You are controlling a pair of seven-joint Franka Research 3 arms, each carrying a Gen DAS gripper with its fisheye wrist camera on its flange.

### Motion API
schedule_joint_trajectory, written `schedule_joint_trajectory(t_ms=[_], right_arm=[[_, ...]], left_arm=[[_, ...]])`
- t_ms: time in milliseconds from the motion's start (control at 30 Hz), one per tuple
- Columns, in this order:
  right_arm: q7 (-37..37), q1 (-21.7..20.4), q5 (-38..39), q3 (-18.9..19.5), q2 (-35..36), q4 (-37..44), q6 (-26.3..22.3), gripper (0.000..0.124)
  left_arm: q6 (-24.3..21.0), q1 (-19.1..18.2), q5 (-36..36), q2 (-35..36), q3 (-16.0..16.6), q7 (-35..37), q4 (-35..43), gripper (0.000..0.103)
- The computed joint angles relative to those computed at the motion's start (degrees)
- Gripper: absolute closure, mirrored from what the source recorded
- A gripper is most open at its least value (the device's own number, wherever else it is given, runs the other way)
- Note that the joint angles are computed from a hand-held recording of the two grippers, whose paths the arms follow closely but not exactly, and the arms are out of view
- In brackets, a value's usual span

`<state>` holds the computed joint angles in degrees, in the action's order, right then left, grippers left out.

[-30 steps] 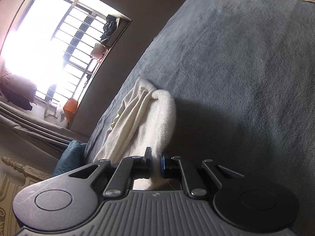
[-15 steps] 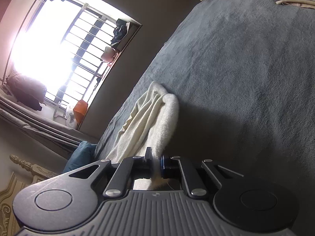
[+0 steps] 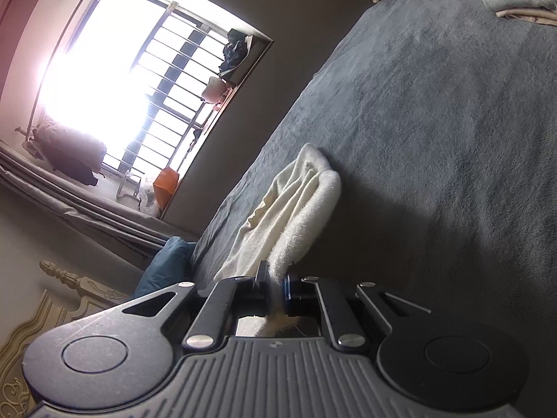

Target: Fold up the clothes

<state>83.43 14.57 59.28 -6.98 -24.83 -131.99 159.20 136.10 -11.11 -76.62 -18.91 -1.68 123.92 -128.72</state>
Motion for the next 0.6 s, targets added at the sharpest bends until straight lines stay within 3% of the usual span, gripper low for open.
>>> schedule_joint_trajectory(t_ms=[233, 600], right_arm=[[3.36, -1.42, -4.63, 0.26, -3.85, -0.85, -3.53, 0.116], [3.44, -0.41, -3.1, -1.27, -2.39, -0.14, -4.64, 0.116]], left_arm=[[-3.26, -0.39, 0.55, -1.84, 0.98, 4.86, 0.49, 0.097], [-6.09, 0.9, 1.22, 1.5, 1.24, 2.4, 2.77, 0.097]])
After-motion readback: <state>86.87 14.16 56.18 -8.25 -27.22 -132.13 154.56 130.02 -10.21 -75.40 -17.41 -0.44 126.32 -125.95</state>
